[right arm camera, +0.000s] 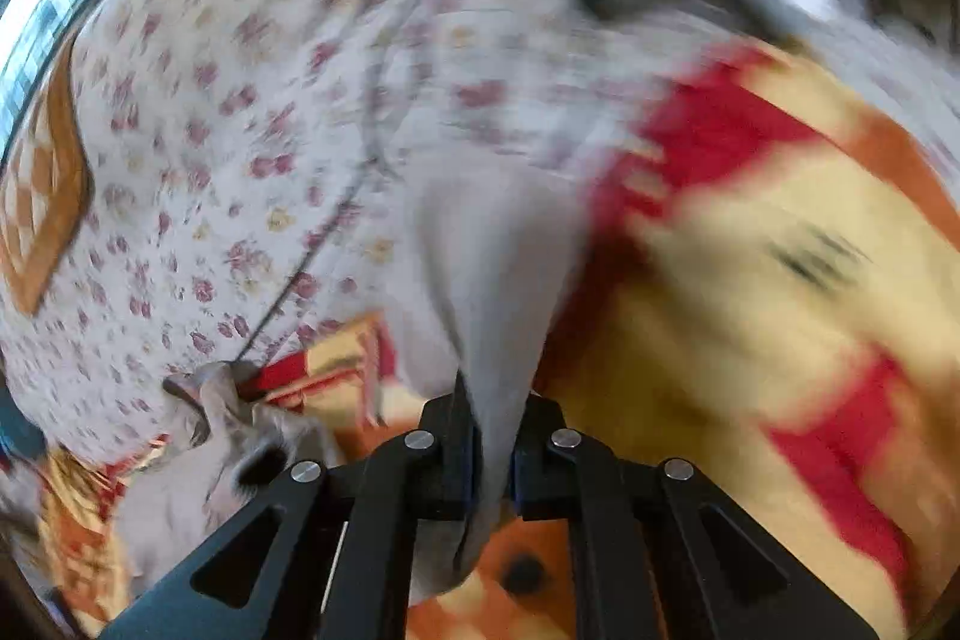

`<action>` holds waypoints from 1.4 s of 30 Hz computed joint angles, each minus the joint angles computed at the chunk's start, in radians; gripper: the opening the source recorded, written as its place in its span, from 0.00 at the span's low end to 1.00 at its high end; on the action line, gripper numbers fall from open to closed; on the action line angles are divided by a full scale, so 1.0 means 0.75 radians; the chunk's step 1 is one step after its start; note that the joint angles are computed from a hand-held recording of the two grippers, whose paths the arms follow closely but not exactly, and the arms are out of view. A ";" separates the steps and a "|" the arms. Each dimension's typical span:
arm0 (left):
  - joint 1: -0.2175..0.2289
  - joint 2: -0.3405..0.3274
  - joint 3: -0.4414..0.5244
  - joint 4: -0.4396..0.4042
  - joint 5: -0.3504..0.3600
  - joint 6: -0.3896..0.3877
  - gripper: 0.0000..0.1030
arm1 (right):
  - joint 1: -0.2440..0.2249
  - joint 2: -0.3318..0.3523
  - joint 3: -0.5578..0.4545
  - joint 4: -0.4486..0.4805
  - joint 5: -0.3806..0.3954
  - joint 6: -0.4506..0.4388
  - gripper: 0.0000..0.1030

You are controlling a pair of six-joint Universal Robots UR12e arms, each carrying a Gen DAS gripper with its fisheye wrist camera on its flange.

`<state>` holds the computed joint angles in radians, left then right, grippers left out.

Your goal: Fold large clothes

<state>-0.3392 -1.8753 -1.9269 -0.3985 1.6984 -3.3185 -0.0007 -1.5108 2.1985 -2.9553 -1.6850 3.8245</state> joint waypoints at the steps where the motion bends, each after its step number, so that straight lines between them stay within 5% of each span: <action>1: 0.002 0.004 -0.005 0.005 -0.010 0.000 0.80 | -0.015 -0.042 0.033 0.063 -0.010 0.036 0.20; 3: 0.000 0.008 -0.009 0.009 -0.011 0.008 0.80 | -0.035 -0.123 0.101 0.166 -0.068 0.090 0.44; 6: -0.007 0.009 -0.010 0.012 0.005 0.022 0.80 | -0.031 -0.207 0.171 0.172 -0.121 0.084 0.45; 10: -0.010 0.020 -0.016 0.024 0.000 0.013 0.80 | 0.088 -0.188 0.106 0.169 -0.331 -0.060 0.46; 14: -0.008 0.034 -0.030 0.041 0.003 0.014 0.80 | 0.174 -0.127 0.041 0.054 -0.388 -0.262 0.67; 18: 0.000 0.036 -0.034 0.038 0.015 0.010 0.80 | 0.197 -0.053 -0.035 0.163 -0.228 -0.505 0.68; 22: 0.013 0.041 -0.035 0.015 0.000 -0.017 0.80 | 0.274 0.089 -0.125 0.338 -0.476 -0.733 0.68; 24: 0.014 0.044 -0.039 0.021 0.004 -0.016 0.80 | 0.274 0.135 -0.146 0.391 -0.581 -0.740 0.56; 25: 0.012 0.045 -0.041 0.025 0.012 -0.013 0.80 | 0.250 0.138 -0.138 0.380 -0.566 -0.719 0.45; 26: 0.012 0.046 -0.041 0.028 0.015 -0.011 0.80 | 0.227 0.125 -0.128 0.360 -0.522 -0.688 0.19; 27: 0.012 0.047 -0.042 0.033 0.012 -0.008 0.80 | 0.201 0.110 -0.113 0.309 -0.466 -0.652 0.04; 30: 0.013 0.053 -0.046 0.064 -0.025 0.008 0.80 | 0.103 -0.005 -0.008 0.019 -0.220 -0.496 0.00; 34: 0.000 0.060 -0.041 0.092 -0.071 0.032 0.80 | 0.020 -0.135 0.086 -0.317 -0.044 -0.391 0.00; 37: -0.006 0.063 -0.036 0.073 -0.089 0.036 0.80 | -0.021 -0.191 0.104 -0.456 0.072 -0.368 0.00; 40: -0.005 0.070 -0.043 0.076 -0.089 0.034 0.80 | -0.009 -0.220 0.075 -0.381 0.092 -0.430 0.00; 42: -0.005 0.074 -0.049 0.085 -0.078 0.031 0.80 | 0.037 -0.208 0.023 -0.164 0.075 -0.553 0.23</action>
